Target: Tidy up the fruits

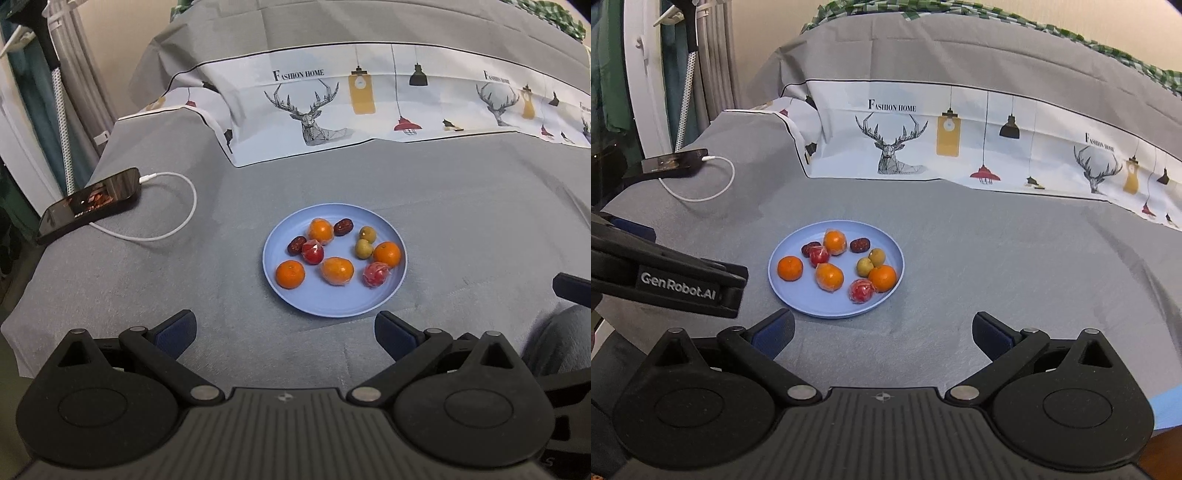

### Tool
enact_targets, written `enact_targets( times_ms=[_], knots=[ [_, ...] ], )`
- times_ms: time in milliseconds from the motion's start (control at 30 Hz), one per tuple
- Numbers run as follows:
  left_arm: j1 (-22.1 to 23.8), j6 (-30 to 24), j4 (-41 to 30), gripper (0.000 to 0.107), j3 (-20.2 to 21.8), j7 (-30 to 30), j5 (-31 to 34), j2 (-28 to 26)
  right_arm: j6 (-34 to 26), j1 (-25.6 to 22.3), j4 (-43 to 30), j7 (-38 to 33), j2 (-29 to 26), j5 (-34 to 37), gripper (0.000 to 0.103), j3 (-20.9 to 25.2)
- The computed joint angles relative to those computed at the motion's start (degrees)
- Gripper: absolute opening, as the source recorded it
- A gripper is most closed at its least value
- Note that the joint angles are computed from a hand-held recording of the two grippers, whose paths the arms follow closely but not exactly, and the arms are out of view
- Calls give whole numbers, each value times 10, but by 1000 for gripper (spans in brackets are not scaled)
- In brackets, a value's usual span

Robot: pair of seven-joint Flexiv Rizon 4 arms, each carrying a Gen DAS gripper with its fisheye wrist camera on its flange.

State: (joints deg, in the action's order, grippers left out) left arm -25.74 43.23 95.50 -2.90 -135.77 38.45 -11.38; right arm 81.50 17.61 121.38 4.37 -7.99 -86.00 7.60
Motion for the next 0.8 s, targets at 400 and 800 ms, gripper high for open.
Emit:
enact_targets(
  times_ms=[400,800],
  knots=[
    [2,-22,-4,103,-2,7,-15,0,2,1,1,-7,3,7,102,1],
    [-3,-31,-12,103,-3,17,-10,-5,5,0,3,-3,4,11,102,-2]
  ],
)
